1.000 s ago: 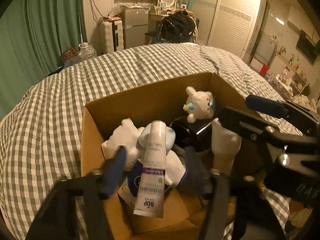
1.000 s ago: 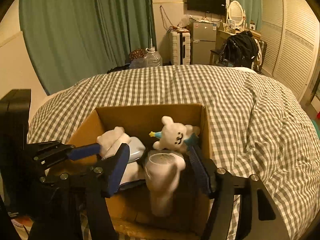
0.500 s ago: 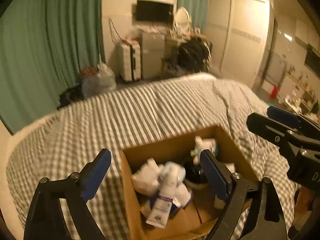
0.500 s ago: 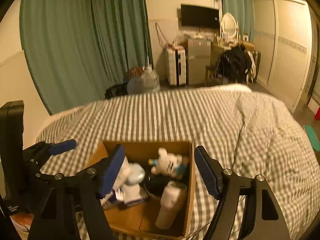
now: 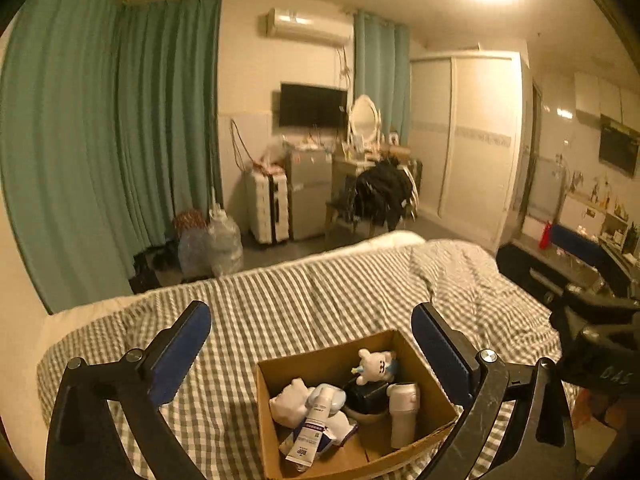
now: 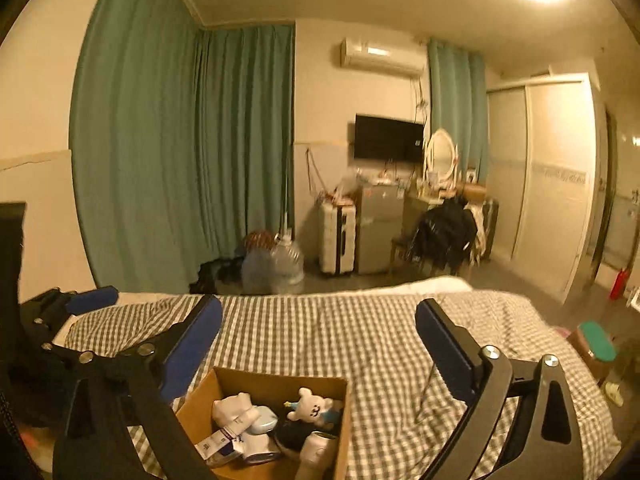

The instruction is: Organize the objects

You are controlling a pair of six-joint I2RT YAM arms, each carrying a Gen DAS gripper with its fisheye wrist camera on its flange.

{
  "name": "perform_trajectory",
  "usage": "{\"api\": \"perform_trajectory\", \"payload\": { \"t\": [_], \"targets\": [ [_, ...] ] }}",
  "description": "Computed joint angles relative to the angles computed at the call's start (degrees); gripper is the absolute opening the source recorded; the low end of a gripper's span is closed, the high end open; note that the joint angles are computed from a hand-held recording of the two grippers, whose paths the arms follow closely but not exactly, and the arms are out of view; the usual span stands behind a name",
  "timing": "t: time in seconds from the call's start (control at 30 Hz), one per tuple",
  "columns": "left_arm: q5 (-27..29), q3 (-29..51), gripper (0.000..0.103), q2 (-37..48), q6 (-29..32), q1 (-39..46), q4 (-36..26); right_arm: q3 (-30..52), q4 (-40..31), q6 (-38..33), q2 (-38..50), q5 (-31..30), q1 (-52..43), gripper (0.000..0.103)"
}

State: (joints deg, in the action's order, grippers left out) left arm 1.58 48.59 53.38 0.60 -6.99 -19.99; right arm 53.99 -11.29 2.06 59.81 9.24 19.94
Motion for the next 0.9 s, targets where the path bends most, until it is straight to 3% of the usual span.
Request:
{"api": "perform_trajectory", "payload": {
  "t": [0.17, 0.37, 0.57, 0.67, 0.77, 0.9],
  "targets": [
    [-9.4, -5.8, 0.103, -12.4, -2.3, -3.6, -0.4, -2.4, -4.3, 1.0, -7.2, -1.5, -0.9, 0.101],
    [-10.3, -10.3, 0.103, -23.0, -6.7, -3.6, -7.1, -10.3, -6.2, -0.1, -19.3, -0.3, -0.6, 0.102],
    [-28.8, -21.4, 0.103, -35.9, -10.5, -20.4, -10.7, -27.3, -3.4, 1.4, -35.5, 1.9, -0.1, 0.103],
    [-36.1, -25.0, 0.103, -36.0, -12.5, -28.4, -13.0, -29.7, -3.9, 2.1, -35.6, 1.2, -0.7, 0.103],
    [-36.9, -26.1, 0.103, -35.4, -14.9, -29.5, -14.5, -30.0, -3.9, 2.8, -35.9, 0.3, -0.7, 0.103],
    [-35.1, -25.5, 0.103, -37.5, -16.0, -28.6, -16.5, -30.5, -4.8, 2.3, -37.4, 3.5, 2.5, 0.103]
  ]
}}
